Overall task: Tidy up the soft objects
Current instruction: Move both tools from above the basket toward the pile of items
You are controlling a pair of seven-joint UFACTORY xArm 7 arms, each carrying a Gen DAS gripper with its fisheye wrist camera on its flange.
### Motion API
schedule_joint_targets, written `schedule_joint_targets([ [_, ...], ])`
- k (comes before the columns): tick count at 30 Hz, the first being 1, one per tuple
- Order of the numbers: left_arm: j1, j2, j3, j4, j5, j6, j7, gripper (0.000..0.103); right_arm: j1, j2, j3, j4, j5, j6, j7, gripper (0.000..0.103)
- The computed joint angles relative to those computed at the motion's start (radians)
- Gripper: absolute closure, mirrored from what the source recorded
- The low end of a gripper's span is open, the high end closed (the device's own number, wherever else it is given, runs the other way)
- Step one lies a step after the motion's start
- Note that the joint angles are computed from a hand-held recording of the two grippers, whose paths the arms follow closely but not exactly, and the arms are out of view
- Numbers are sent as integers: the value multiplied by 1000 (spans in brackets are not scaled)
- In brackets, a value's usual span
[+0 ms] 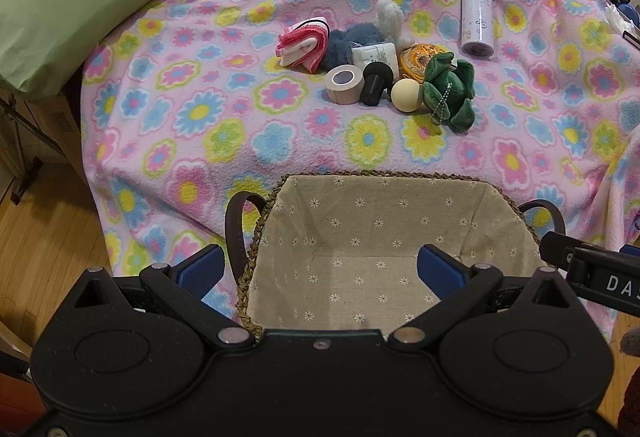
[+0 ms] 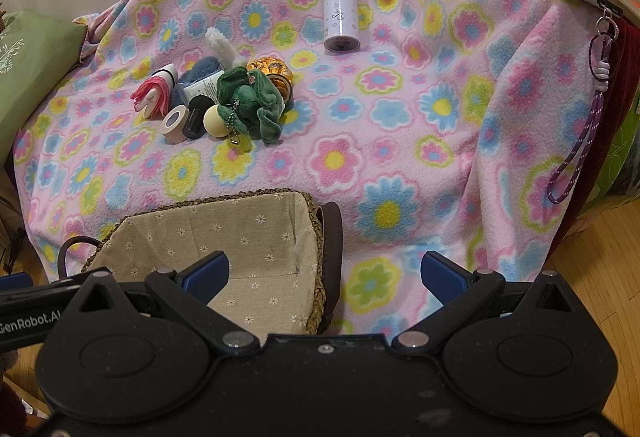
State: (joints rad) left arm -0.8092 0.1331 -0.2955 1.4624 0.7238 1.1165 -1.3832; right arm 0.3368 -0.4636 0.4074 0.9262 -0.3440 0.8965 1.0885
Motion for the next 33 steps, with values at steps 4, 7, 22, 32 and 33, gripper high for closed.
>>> schedule_joint_targets([
  [4,0,1,0,1,-3,-2,2,4,1,1,0,1,0,1,1,0],
  [7,0,3,1,2,-7,-4,3,4,2,1,-2,0,0,0,0,0],
  [22,2,5,3,2,-22,-14,6,4,7,3,-1,0,7,-5,-1,0],
  [32,7,2,4,-3,-31,-26,5,4,14,1,-15,-4,33,-15,-26,0],
  [33,7,2,4,-3,-29,-26,2,4,13,1,-14,-5,34,-17,-26,0],
])
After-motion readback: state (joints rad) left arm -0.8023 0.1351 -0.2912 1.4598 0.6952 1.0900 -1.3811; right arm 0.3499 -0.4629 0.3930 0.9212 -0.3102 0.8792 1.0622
